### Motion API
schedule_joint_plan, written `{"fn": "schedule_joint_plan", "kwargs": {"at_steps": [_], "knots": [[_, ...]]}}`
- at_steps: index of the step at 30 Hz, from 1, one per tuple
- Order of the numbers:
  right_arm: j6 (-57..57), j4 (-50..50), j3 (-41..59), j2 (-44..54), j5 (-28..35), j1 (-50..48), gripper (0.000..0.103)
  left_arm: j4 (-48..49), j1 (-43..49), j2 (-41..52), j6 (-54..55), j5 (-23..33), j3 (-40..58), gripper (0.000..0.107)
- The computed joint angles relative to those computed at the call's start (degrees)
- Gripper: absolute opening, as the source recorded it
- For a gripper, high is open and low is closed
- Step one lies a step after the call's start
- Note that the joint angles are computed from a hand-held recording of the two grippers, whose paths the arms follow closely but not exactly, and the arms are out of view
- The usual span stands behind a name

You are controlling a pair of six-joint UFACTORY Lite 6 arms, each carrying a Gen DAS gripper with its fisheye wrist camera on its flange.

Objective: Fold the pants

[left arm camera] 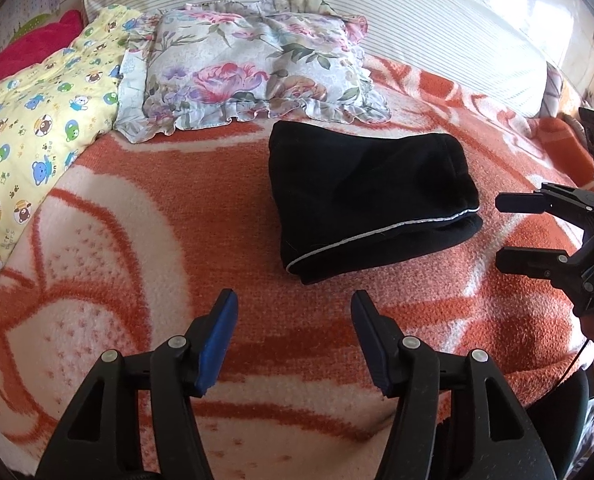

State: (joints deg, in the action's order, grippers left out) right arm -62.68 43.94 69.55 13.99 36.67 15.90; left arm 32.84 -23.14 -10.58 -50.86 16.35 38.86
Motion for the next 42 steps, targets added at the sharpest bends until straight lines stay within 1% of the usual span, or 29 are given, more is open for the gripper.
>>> {"fn": "schedule_joint_plan", "kwargs": {"at_steps": [10,22,28,42], "knots": [[-0.31,-0.36,0.14,-0.57,0.95,-0.31,0.087,1.28,-1.53,-1.08,-1.16,1.25,0.23,0.060],[-0.54,-0.72,0.16,-0.82,1.21,0.02,0.087,0.83,-1.34,-0.98,-0.29,1.10,0.47,0.060],[-0.46,-0.81,0.37,-0.64,1.29,0.04,0.087,5.02,-2.20,0.10,-4.38,2.03,1.20,0.060],[-0.81,-0.50,1.23,0.34,1.50,-0.20,0.087,5.42,-1.98,1.30,-4.36,2.21,2.34,0.060]]}}
